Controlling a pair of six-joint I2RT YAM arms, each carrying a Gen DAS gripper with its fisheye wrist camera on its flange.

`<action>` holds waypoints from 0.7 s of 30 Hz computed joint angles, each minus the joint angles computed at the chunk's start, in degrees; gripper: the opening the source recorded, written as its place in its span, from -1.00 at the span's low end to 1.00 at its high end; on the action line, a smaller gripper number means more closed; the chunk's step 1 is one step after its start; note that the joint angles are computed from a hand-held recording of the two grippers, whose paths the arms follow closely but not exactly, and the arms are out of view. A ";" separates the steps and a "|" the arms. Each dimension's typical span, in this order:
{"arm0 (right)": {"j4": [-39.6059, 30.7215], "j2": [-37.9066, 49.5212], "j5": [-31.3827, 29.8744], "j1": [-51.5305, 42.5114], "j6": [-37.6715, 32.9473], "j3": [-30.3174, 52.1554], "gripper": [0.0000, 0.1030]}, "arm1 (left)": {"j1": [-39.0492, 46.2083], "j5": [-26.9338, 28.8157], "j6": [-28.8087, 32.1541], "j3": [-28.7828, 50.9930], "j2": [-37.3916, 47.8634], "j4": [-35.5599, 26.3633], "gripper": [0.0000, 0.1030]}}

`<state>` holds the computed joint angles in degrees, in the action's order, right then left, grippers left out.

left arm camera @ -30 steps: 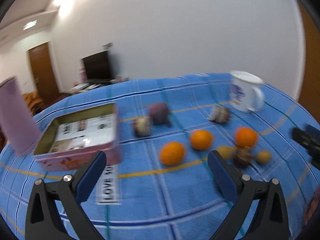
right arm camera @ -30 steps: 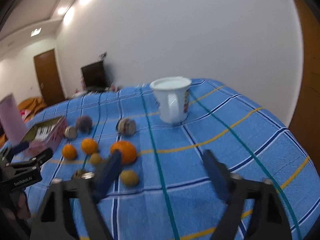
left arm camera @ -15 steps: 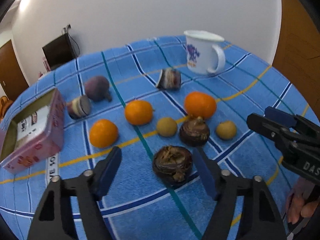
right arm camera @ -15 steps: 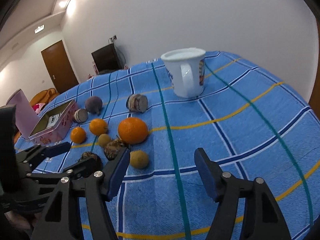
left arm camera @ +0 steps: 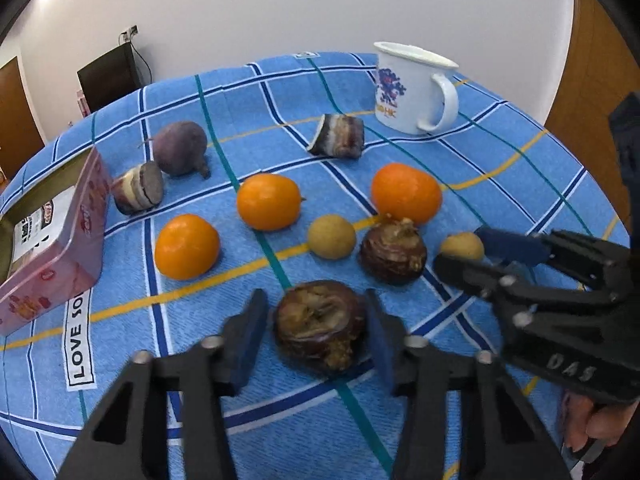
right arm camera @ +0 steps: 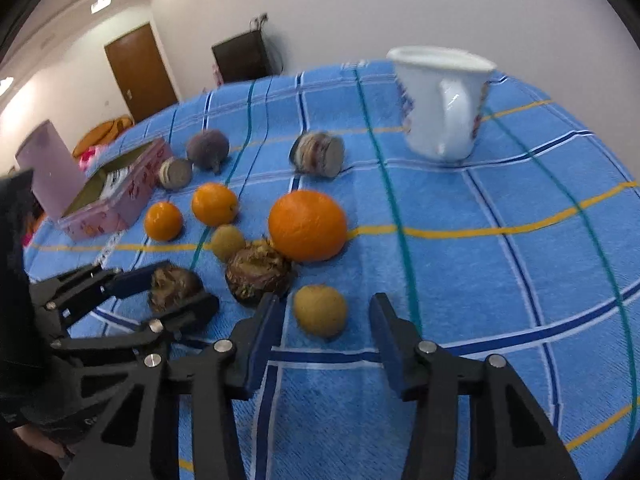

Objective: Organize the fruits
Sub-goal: 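Grasp a brown mangosteen with the left gripper while the right gripper grasps a small yellow fruit, then carry both fruits over the pink tin and release them inside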

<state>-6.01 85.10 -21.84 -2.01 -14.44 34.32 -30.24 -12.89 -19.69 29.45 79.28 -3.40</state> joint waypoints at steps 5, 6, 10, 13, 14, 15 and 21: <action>0.74 -1.58 4.43 3.23 -0.78 -1.26 -0.28 | 1.43 2.38 -0.17 -1.40 -1.41 1.11 -0.13; 1.15 -2.00 5.59 3.92 -0.64 -1.67 -0.43 | 1.66 2.72 -0.36 -1.99 -2.09 1.26 -0.13; 0.96 -2.75 7.66 5.14 -0.77 -2.09 -0.43 | 1.93 2.67 -0.24 -2.98 -3.68 1.20 -0.13; -0.74 -3.17 5.12 2.91 -0.42 -1.58 -0.43 | 2.73 3.14 0.52 -4.08 -8.38 -0.44 -0.13; -1.27 -4.09 3.83 2.09 -0.03 -1.71 -0.43 | 3.03 2.96 0.92 -4.38 -10.21 -1.27 -0.13; -1.43 -5.44 3.16 1.62 0.45 -2.14 -0.43 | 3.30 2.69 1.28 -4.50 -12.01 -2.19 -0.13; -1.86 -16.46 2.00 4.65 5.11 -3.11 -0.43 | 10.33 4.16 5.99 -4.96 -23.27 -6.75 -0.13</action>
<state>-7.86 68.64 -19.84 2.64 -9.33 31.22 -19.91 -8.73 -13.70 24.49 56.01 -10.15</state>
